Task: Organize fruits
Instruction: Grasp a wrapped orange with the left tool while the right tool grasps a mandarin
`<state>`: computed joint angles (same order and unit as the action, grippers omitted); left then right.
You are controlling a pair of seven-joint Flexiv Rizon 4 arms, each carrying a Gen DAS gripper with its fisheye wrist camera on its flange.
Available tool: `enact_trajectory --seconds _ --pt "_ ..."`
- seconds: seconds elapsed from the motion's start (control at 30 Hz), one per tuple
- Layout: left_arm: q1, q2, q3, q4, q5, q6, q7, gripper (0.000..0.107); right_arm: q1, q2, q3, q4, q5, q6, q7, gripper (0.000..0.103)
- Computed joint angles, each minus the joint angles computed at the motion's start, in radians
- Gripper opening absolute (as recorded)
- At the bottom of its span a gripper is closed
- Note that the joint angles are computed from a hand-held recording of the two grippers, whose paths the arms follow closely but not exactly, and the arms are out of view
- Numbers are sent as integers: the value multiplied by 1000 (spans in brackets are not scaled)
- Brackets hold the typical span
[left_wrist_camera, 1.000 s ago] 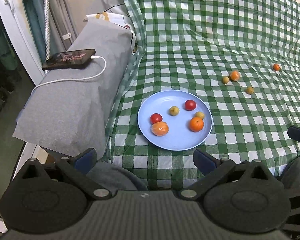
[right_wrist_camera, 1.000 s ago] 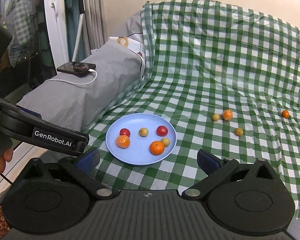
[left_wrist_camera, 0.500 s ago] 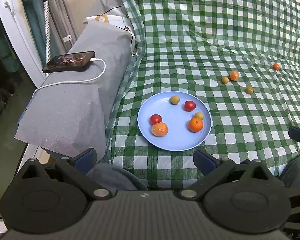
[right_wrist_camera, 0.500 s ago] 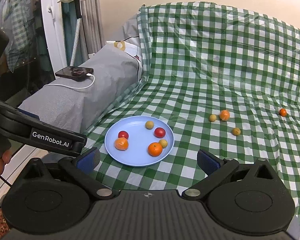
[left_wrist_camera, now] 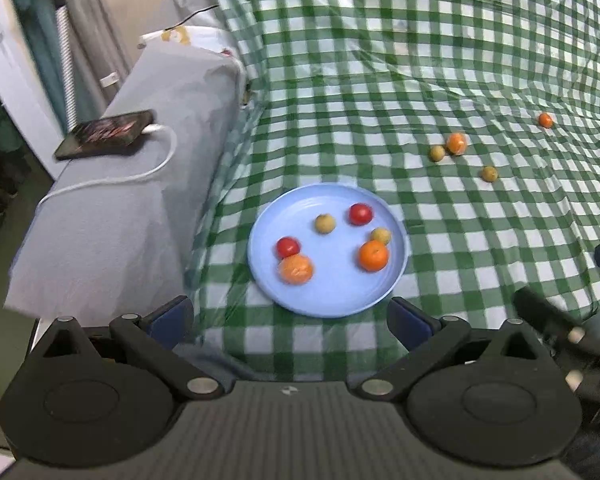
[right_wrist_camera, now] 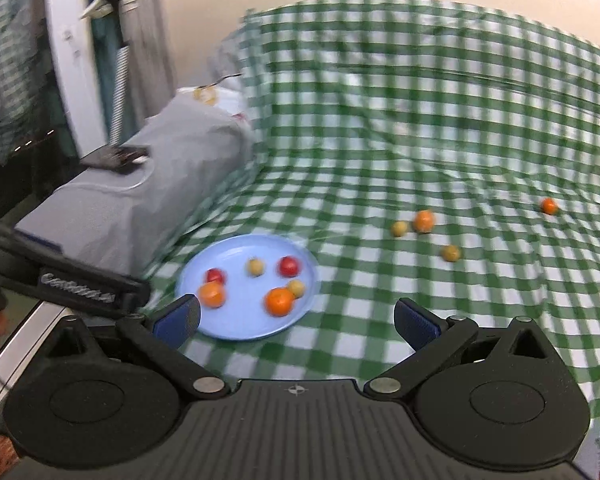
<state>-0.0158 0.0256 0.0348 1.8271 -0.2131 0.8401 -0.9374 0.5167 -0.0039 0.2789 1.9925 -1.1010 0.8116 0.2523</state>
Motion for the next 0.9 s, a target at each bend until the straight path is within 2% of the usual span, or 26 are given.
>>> enact_trajectory --seconds 0.1,0.27,0.37,0.47,0.6,0.7,0.83,0.9 --pt "-17 -48 -30 -55 6 -5 -13 103 -33 43 -9 49 21 -33 26 102" --pt "-72 -187 -88 -210 32 -18 -51 103 -128 111 -30 146 38 -49 32 102" --pt "-118 -306 -116 -345 61 -43 -89 103 -209 124 -67 195 4 -14 31 102" --pt "-176 -448 -127 -505 101 -79 -138 103 -314 95 -132 223 -103 65 60 102" --pt "-248 -657 -122 -758 131 -168 -192 103 -465 -29 -255 190 -326 212 177 102" --pt "-295 -819 -103 -963 147 -244 -218 103 -547 -177 -330 101 -405 318 216 102" --pt "-335 -995 -81 -1205 160 -338 -207 103 -624 -373 -397 -44 -424 464 240 102" --pt "-346 -1060 -74 -1297 162 -371 -190 103 -631 -447 -420 -100 -395 491 231 102"
